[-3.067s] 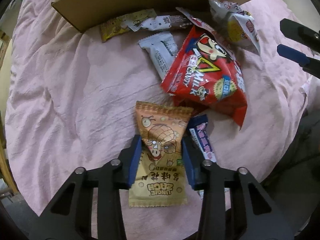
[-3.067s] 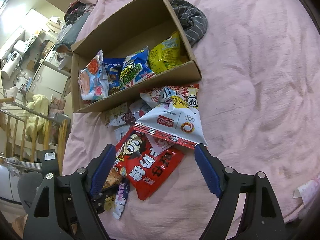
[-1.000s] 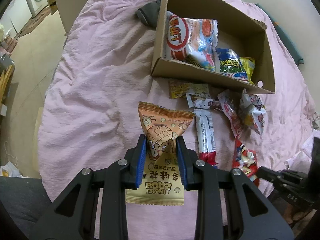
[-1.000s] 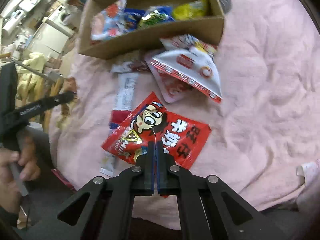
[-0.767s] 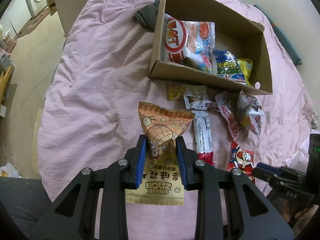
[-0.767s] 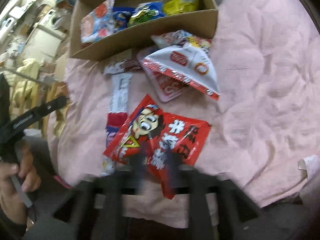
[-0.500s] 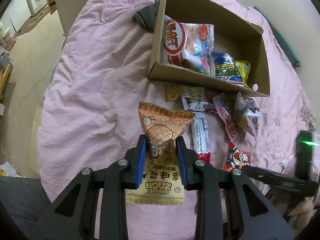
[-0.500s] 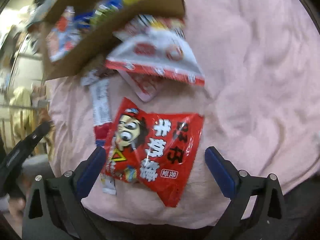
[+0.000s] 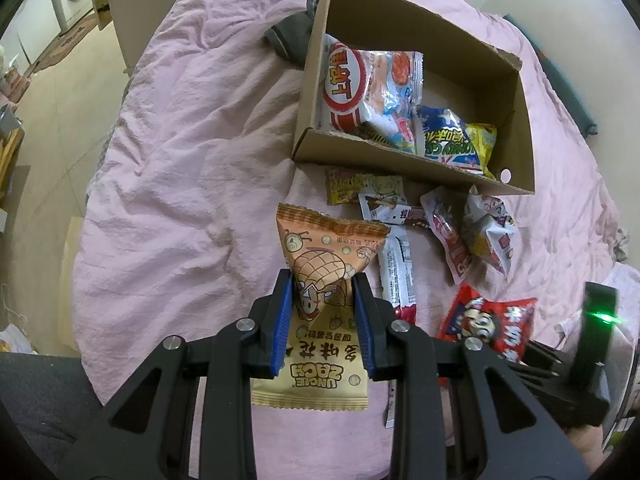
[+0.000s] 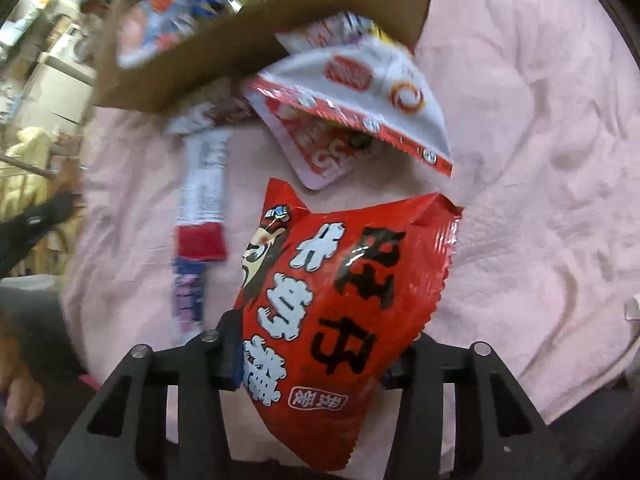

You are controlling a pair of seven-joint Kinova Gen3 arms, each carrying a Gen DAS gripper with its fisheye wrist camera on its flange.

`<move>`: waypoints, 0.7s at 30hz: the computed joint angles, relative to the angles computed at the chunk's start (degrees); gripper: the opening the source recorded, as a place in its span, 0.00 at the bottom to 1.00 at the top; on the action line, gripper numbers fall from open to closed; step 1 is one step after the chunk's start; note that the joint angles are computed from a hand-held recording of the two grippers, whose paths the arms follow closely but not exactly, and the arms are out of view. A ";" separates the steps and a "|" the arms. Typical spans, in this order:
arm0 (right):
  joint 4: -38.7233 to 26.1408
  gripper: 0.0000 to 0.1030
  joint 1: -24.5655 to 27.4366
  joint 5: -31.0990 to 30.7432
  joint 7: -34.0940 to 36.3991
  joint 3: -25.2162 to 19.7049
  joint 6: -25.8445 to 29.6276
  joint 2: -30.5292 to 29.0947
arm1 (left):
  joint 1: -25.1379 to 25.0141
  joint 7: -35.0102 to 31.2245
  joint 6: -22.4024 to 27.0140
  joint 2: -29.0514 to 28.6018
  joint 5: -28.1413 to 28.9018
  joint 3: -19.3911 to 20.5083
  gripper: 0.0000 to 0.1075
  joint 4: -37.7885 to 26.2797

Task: Organize snacks
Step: 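Carry both packets over the box and open both tools to drop them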

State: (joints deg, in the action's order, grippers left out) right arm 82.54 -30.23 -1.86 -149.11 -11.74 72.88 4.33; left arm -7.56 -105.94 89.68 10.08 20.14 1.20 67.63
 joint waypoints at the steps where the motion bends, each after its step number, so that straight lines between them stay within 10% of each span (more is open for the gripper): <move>1: -0.02 0.46 -0.12 0.56 -0.24 -0.04 -0.40 -0.85 | -0.03 -0.10 -0.07 -0.02 0.06 0.00 0.24 0.02; 21: 3.25 0.45 4.25 4.57 5.00 -1.05 -14.35 -9.48 | 1.99 0.19 -6.07 -2.54 -3.56 -0.12 0.23 0.44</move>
State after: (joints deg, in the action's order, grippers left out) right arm 85.79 -25.98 2.71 -144.12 -12.79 58.52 -5.14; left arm -5.57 -105.74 83.61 7.54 16.59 1.08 68.07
